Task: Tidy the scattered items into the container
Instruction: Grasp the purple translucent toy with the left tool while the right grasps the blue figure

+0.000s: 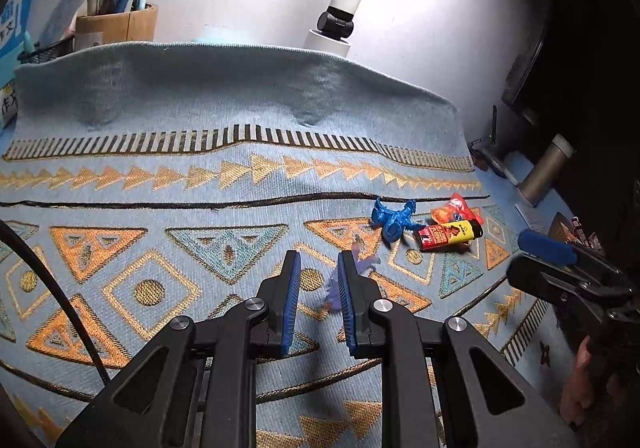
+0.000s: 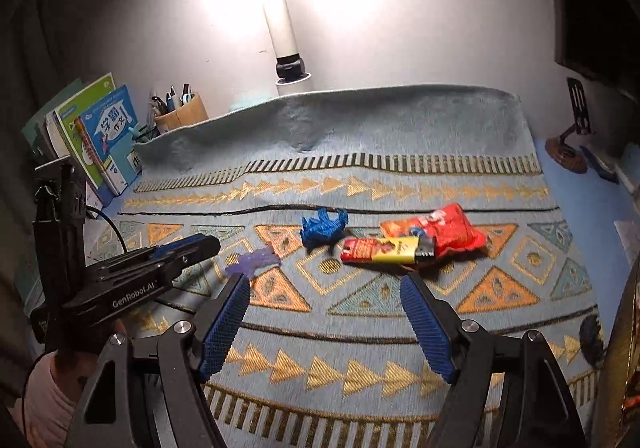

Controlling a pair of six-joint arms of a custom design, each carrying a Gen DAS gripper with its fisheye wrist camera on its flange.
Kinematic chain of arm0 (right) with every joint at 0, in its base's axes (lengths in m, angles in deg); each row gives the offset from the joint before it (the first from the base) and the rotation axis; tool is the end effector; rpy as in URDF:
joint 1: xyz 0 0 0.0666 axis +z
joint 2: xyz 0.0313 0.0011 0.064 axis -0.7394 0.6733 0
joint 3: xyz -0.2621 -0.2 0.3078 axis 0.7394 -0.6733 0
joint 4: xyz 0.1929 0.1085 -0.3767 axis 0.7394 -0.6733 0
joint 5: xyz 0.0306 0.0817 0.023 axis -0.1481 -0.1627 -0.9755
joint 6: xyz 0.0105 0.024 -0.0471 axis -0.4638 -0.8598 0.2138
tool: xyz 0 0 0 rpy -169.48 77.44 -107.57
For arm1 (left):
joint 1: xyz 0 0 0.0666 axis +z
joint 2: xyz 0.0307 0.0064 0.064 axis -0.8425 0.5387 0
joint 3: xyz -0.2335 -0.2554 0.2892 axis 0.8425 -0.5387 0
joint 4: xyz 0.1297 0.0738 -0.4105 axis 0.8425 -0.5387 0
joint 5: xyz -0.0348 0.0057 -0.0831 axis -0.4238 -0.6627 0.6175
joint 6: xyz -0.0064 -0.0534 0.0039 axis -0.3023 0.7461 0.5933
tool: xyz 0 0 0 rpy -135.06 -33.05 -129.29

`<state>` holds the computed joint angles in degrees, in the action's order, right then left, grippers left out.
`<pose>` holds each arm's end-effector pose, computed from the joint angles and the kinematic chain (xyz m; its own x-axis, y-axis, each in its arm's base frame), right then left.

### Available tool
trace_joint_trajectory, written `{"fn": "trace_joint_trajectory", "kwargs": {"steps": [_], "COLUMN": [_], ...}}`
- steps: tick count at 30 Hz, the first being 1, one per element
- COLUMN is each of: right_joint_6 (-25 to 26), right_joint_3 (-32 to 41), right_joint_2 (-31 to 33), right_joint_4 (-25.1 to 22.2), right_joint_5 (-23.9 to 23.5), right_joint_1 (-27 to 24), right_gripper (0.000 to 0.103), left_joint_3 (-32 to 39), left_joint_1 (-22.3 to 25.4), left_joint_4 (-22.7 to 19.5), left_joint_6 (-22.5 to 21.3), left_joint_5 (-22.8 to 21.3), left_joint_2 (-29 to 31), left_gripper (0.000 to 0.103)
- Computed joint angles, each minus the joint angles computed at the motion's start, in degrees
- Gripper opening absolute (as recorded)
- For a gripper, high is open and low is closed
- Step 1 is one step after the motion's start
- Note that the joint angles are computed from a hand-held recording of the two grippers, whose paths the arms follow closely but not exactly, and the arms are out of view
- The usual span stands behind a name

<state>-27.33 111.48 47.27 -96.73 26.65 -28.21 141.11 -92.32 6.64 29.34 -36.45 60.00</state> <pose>0.5071 0.1703 0.5257 -0.6864 0.1437 -0.7129 0.0876 0.9895 0.1152 0.4993 -0.3525 0.5665 -0.7243 0.0523 -0.6875 0.3776 0.8643 -0.3321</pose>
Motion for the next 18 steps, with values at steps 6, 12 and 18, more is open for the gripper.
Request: {"fn": "trace_joint_trajectory", "kwargs": {"steps": [6,12,18], "right_joint_6": [2.71,6.05,4.44], "right_joint_3": [10.88,15.10,14.10], "right_joint_2": [10.91,15.68,15.75], "right_joint_4": [-5.49,-10.62,-10.32], "right_joint_5": [-5.99,-3.89,-3.86], "right_joint_1": [-3.69,-3.06,-3.25], "right_gripper": [0.068,0.059,0.041], "left_joint_3": [0.74,0.50,2.32], "left_joint_1": [0.36,1.01,-0.55], "left_joint_4": [-1.50,-1.32,-3.74], "left_joint_6": [1.07,3.48,-0.35], "left_joint_5": [3.15,5.17,3.42], "left_joint_2": [0.75,0.73,2.01], "left_gripper": [0.023,0.026,0.026]}}
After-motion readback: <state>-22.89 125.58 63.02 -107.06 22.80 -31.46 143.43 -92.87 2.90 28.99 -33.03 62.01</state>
